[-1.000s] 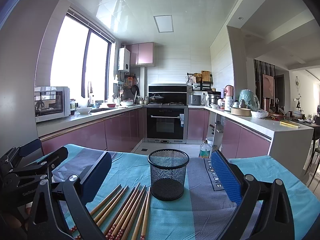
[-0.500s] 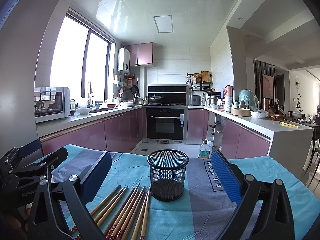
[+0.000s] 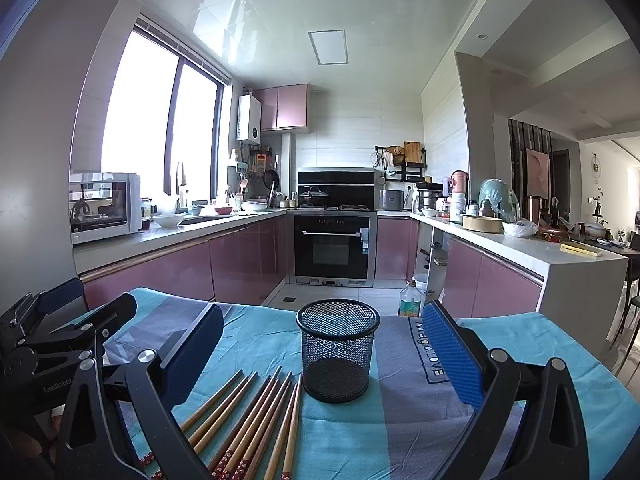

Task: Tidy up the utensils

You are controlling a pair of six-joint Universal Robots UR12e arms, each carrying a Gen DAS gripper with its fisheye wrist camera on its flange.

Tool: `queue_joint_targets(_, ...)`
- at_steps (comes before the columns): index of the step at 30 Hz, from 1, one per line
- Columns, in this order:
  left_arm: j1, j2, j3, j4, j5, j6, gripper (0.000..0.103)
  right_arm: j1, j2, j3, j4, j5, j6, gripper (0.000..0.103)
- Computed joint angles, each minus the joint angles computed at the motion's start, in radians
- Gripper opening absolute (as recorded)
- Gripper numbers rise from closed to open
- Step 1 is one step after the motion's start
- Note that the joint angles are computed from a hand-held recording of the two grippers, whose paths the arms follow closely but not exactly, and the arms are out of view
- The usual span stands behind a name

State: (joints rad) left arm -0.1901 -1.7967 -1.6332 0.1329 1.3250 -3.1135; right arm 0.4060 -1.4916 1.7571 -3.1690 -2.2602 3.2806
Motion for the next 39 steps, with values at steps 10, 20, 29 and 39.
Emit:
queue_joint_targets(10,0.001,0.000,-0.001,0.002,0.000,-0.001,0.097,-0.001,0.000,0.000,-0.002,0.001,0.000,0.096)
queue_joint_targets(20,0.001,0.001,-0.001,-0.002,-0.001,0.000,0.097,-0.003,-0.002,0.001,0.002,0.007,0.007,0.096)
queue_joint_targets(29,-0.001,0.004,0.001,-0.009,-0.001,-0.005,0.097,-0.004,0.001,0.000,0.005,0.005,0.011,0.096)
queue_joint_targets(39,0.002,0.003,0.001,-0.023,-0.003,-0.005,0.097,-0.004,0.000,0.001,0.019,0.014,0.021,0.096)
